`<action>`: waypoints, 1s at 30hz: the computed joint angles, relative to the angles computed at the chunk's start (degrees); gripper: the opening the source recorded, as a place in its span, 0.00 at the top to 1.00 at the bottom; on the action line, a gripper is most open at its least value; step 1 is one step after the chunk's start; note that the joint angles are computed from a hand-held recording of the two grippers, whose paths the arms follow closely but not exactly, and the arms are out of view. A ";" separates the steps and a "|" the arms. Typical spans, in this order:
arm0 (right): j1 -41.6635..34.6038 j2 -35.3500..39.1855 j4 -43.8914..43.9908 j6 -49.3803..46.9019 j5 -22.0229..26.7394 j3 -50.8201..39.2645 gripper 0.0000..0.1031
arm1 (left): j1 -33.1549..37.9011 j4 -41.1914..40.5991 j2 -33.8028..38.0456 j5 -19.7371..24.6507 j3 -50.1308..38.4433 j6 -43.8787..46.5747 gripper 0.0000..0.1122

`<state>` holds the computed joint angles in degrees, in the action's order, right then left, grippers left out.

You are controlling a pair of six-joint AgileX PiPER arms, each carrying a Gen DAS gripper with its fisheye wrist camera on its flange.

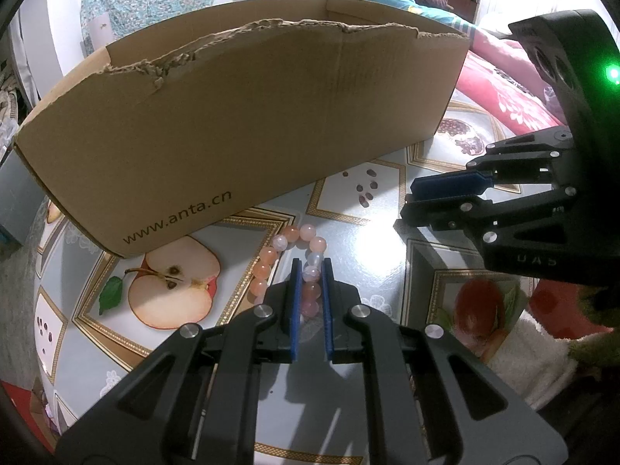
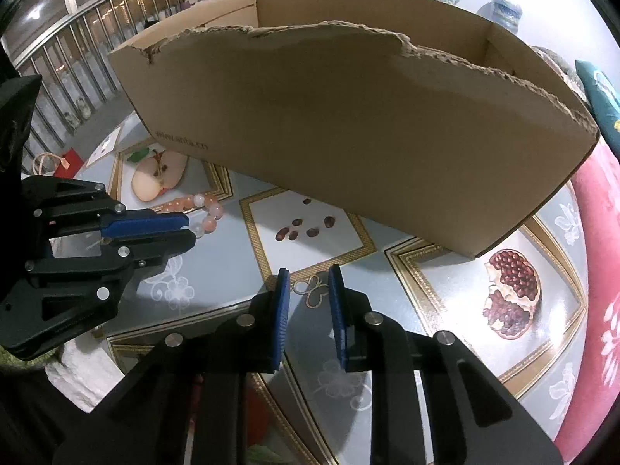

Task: Organize jewelry
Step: 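Lift the pink bracelet with the left tool while the right tool holds the earring, then carry both held pieces into the box and open both tools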

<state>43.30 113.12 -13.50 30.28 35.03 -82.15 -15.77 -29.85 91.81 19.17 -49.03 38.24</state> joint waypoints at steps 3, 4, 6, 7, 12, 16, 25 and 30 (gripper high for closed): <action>-0.36 0.29 0.92 -0.60 -0.09 -0.45 0.80 | 0.05 -0.01 0.01 -0.02 0.02 0.12 0.92; -0.39 0.60 1.13 -0.76 -0.07 -0.82 0.80 | 0.06 -0.07 -0.01 -0.01 0.04 0.15 0.92; -0.55 0.53 1.71 -1.05 -0.37 -0.62 0.80 | 0.03 -0.02 0.01 -0.02 0.04 0.06 0.92; -0.71 0.34 2.13 -1.28 -0.63 -0.31 0.80 | -0.01 0.04 0.01 -0.09 0.06 0.00 0.92; -1.68 -0.72 3.91 -2.51 -1.44 0.97 0.80 | 0.01 -0.03 0.00 -0.08 0.08 0.04 0.92; -1.93 -2.19 4.04 -2.10 -2.47 2.35 0.81 | -0.04 -0.16 -0.01 -0.28 0.16 0.24 0.92; -2.58 -7.55 2.87 0.55 -4.39 5.92 0.80 | 1.14 -5.82 -1.94 -0.28 1.17 5.57 0.93; -3.66 -12.21 6.62 -2.73 -6.53 7.28 0.80 | 5.55 -15.40 -5.00 5.19 0.04 13.74 0.93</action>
